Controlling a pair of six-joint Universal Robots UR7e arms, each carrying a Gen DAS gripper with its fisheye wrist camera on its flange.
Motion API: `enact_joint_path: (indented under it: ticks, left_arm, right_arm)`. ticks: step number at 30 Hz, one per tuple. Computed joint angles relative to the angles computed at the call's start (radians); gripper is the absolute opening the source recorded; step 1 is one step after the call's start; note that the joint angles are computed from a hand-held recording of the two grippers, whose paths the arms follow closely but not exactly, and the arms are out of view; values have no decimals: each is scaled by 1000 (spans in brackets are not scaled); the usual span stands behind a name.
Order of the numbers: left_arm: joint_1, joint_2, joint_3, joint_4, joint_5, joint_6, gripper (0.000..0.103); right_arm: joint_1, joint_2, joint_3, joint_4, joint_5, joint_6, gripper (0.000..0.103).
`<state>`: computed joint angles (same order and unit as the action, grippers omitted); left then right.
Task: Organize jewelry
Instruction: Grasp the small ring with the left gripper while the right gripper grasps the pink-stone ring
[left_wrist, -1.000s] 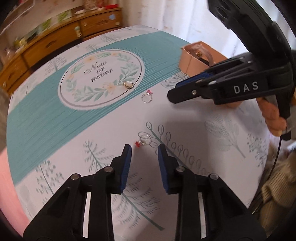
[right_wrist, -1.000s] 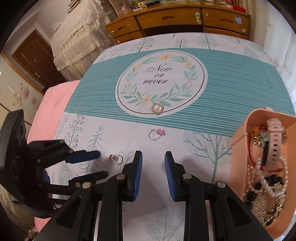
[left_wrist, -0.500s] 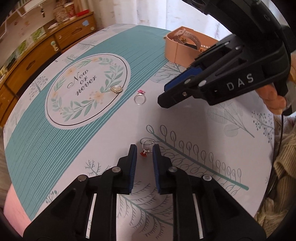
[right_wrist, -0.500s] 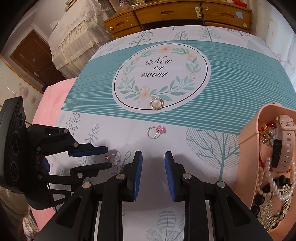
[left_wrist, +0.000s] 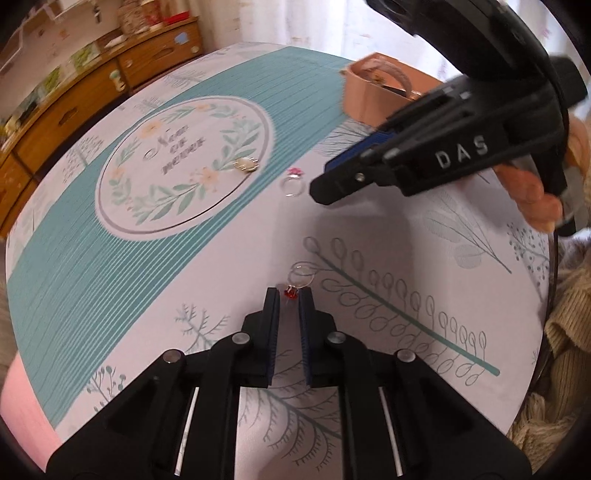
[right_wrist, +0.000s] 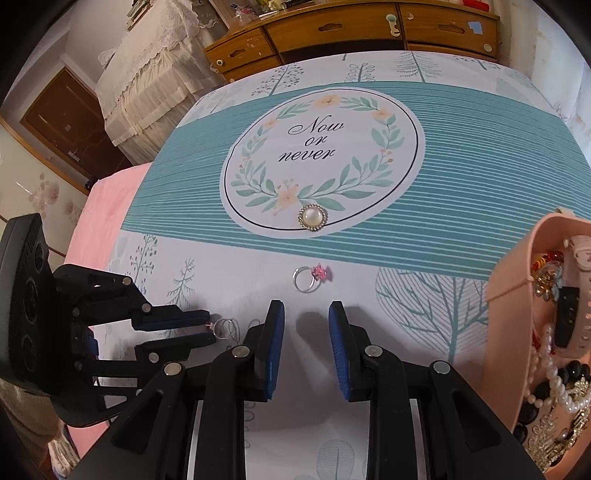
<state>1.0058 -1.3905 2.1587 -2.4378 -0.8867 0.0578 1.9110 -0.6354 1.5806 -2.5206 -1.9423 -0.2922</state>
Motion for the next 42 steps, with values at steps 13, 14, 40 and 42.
enact_joint_path:
  ticks: [13,14,40,42]
  left_arm:
    - [3,-5,7,-15,-1,-8,9]
    - [3,-1,5,-16,-3,-4,9]
    - [4,25,3,-76,-40,19,9]
    - [2,26,10,-93,-37,20,9]
  right_arm:
    - [6,24,8,-87,3,-11,25]
    - [6,26,8,-92,3,-11,25]
    - [51,116,-27,-249,-111,-35,9]
    - [48,112,-21,-254,-99,-48,9]
